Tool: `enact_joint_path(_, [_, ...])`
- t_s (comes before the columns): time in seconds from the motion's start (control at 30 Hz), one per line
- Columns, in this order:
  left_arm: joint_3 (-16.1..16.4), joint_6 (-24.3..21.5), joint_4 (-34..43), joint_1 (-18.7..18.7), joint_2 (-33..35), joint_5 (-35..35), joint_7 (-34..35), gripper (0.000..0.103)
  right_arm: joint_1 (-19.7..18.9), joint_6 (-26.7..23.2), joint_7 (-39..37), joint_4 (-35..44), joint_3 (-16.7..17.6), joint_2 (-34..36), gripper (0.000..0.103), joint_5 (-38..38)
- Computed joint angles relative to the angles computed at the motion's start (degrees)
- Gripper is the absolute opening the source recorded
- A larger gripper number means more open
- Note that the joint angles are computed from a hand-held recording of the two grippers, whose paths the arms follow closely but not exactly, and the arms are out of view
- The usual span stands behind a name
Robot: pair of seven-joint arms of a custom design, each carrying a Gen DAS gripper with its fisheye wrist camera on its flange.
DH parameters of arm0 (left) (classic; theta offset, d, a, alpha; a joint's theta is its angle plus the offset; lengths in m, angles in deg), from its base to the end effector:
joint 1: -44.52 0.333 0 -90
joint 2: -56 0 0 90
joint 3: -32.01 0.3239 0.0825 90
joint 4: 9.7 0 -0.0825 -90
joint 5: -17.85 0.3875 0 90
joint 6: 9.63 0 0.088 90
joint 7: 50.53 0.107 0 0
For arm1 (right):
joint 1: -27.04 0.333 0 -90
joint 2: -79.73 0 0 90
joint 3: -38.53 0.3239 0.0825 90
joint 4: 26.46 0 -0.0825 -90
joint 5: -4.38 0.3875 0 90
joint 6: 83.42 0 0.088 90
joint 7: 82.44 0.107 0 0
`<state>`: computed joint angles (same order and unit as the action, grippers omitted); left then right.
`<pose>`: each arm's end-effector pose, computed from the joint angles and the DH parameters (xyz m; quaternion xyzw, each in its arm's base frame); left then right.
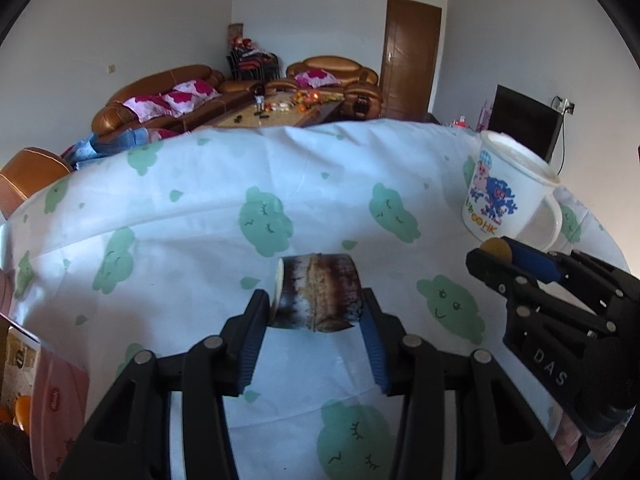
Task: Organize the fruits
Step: 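Carry the cake and the yellow fruit toward the tin box with both tools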
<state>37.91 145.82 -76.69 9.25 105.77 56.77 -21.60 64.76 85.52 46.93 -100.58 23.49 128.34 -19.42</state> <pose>0.6837 -0.4454 0.3432 -0.6335 0.6600 -0.3096 0.2593 0.6984 0.3976 0.3385 -0.7167 0.5525 -0.2747 0.3251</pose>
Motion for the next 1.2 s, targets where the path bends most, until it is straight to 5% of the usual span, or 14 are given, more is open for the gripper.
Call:
enact_joint_path(0.27, [4.59,3.21,-4.38,-2.91,-2.7,7.06,-9.13,0.047,4.13,6.23,4.23,-3.76,-6.18,-1.0,0.03,-1.41])
enact_joint_path(1.2, [4.48,2.97,-10.12,-3.22,-7.55,27.87,-30.6,0.047,17.5,16.57,0.9,-10.37,-23.37,1.4,0.03,12.63])
